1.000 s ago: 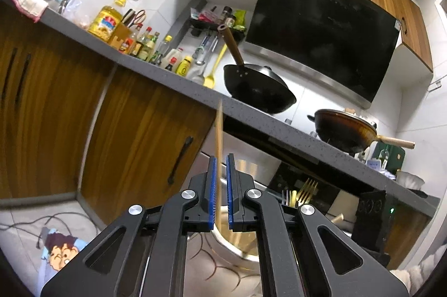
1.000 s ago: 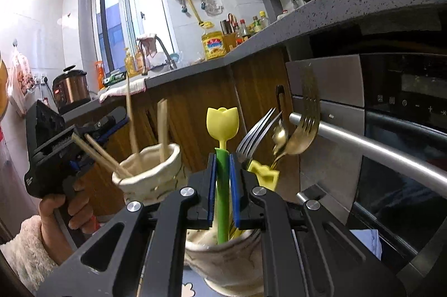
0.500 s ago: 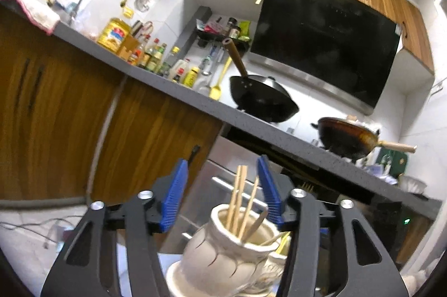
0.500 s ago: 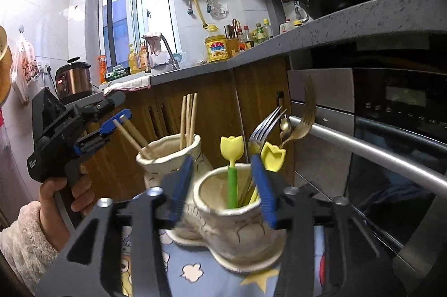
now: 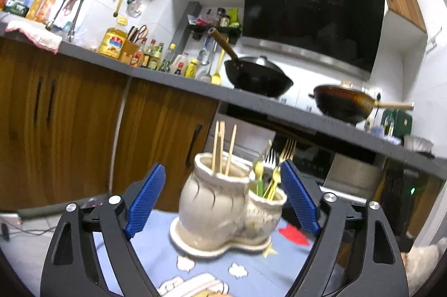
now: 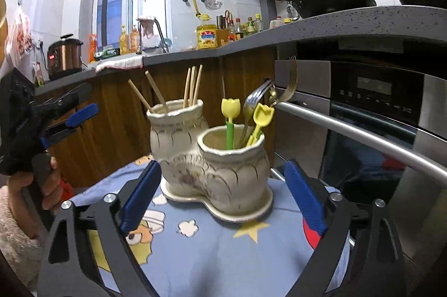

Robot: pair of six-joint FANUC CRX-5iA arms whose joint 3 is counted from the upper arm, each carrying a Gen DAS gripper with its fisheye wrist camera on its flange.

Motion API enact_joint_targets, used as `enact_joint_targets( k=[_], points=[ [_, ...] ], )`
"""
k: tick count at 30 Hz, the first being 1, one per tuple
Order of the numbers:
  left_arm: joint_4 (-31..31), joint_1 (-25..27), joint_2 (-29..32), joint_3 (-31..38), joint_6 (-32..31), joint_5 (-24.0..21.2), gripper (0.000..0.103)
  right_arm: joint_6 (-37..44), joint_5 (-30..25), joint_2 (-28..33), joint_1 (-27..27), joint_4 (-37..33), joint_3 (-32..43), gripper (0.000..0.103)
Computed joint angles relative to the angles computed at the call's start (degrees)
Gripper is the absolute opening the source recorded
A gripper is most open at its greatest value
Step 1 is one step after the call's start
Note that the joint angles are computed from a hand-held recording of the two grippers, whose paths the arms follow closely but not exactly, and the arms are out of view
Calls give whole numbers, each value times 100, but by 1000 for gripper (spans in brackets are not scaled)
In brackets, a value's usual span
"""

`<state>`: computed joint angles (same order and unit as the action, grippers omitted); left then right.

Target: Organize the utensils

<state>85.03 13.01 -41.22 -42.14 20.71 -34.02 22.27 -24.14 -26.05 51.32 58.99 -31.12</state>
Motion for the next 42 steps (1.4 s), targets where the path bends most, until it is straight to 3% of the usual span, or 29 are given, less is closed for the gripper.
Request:
enact_joint_targets(
  k=[3, 8, 12, 17, 21, 42],
  points=[
    [-838, 165, -158, 13, 479, 19, 93, -253, -263, -14, 87, 409, -108, 98],
    [-1942, 138, -385, 35, 840, 297, 96, -554, -568, -10, 158, 911, -245, 98],
    [-3255, 14, -403, 211, 1464, 724, 96, -725, -554, -9, 93, 1004, -308, 98],
    [-3715, 160, -297, 373, 1864, 557, 96, -1040, -891, 71, 133, 1152, -268, 98],
    [-4616, 321, -166, 699, 2767, 351, 96, -1434, -924, 4, 53, 1446, -375, 98],
    [-4449, 294, -142, 684, 2563, 251, 98, -1333, -966, 27, 89, 1393, -349, 98]
  ],
)
